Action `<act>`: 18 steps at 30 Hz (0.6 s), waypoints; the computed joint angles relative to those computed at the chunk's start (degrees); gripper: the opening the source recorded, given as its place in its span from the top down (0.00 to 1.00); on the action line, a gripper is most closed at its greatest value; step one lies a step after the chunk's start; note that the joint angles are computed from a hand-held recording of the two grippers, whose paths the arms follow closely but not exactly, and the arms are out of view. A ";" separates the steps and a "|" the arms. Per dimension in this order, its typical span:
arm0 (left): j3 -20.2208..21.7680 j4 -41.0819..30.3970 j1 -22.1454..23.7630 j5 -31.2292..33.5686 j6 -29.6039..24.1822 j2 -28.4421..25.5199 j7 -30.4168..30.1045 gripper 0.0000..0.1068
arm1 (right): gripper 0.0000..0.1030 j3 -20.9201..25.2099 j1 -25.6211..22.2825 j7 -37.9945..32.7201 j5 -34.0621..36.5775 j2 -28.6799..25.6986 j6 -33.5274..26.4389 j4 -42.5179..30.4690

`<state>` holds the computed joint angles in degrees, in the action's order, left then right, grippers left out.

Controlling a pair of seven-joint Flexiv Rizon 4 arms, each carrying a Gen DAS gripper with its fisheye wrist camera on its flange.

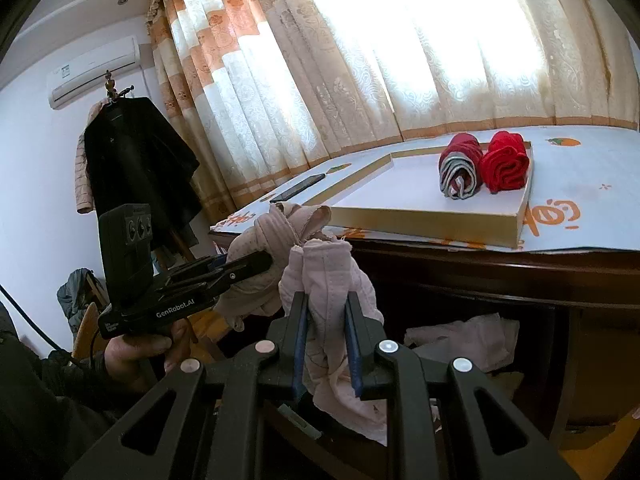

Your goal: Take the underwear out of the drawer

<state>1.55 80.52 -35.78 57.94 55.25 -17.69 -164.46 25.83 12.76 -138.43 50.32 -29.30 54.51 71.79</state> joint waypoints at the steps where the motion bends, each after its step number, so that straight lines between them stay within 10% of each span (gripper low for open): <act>1: 0.05 -0.19 -0.13 0.28 -0.24 0.03 -0.12 0.67 | 0.81 -0.05 0.07 0.06 -0.10 -0.04 -0.13 -0.20; 18: -0.45 -1.68 -0.15 3.76 -1.90 1.10 -1.82 0.67 | 0.81 0.03 1.37 0.30 -1.11 -0.77 -1.00 -4.38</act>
